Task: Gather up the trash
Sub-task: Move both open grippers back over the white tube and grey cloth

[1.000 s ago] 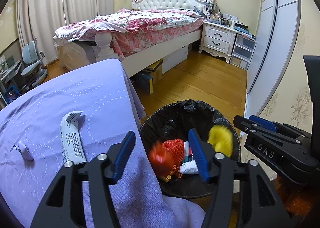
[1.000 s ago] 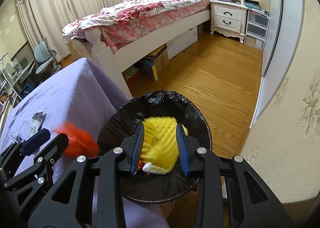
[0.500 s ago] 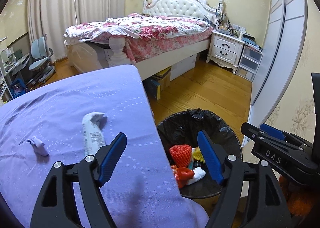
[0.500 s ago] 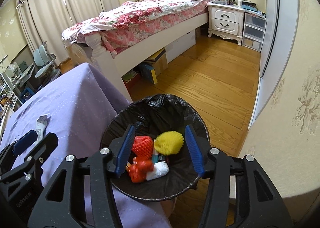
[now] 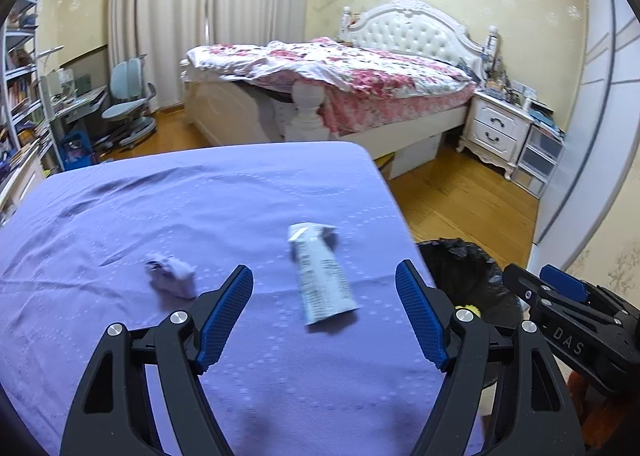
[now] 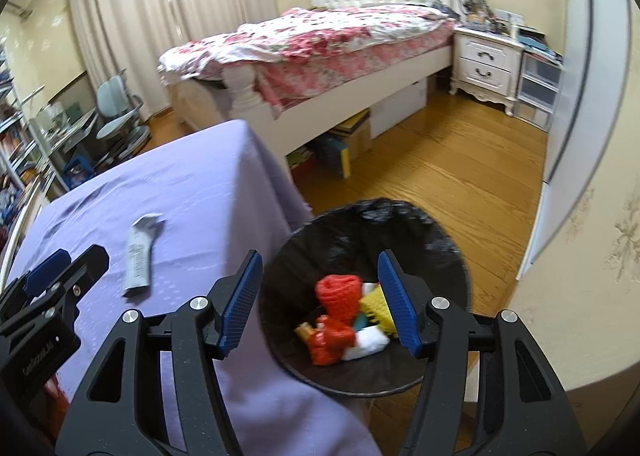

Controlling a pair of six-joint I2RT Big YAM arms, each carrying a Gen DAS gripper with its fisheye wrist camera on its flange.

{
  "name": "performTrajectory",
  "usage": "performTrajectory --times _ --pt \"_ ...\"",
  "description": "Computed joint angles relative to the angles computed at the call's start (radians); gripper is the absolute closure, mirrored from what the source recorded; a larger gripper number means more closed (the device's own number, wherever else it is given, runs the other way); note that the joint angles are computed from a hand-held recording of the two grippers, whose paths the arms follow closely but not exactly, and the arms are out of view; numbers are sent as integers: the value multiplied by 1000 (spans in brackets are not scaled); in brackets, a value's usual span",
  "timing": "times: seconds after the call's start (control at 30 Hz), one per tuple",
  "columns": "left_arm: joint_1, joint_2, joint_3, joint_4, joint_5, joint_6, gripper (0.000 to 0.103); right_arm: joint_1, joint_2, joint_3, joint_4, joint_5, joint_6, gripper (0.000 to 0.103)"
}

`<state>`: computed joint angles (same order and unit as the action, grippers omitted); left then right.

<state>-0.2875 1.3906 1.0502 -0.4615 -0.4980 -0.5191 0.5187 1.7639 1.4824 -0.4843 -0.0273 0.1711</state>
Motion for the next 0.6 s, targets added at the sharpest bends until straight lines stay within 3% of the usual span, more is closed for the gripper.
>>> performTrajectory --times 0.3,0.6 --pt "86 -45 -61 -35 -15 -51 29 87 37 49 -40 -18 -34 44" --pt "158 -27 -59 -61 0 -49 27 151 92 123 -74 -17 -46 44"
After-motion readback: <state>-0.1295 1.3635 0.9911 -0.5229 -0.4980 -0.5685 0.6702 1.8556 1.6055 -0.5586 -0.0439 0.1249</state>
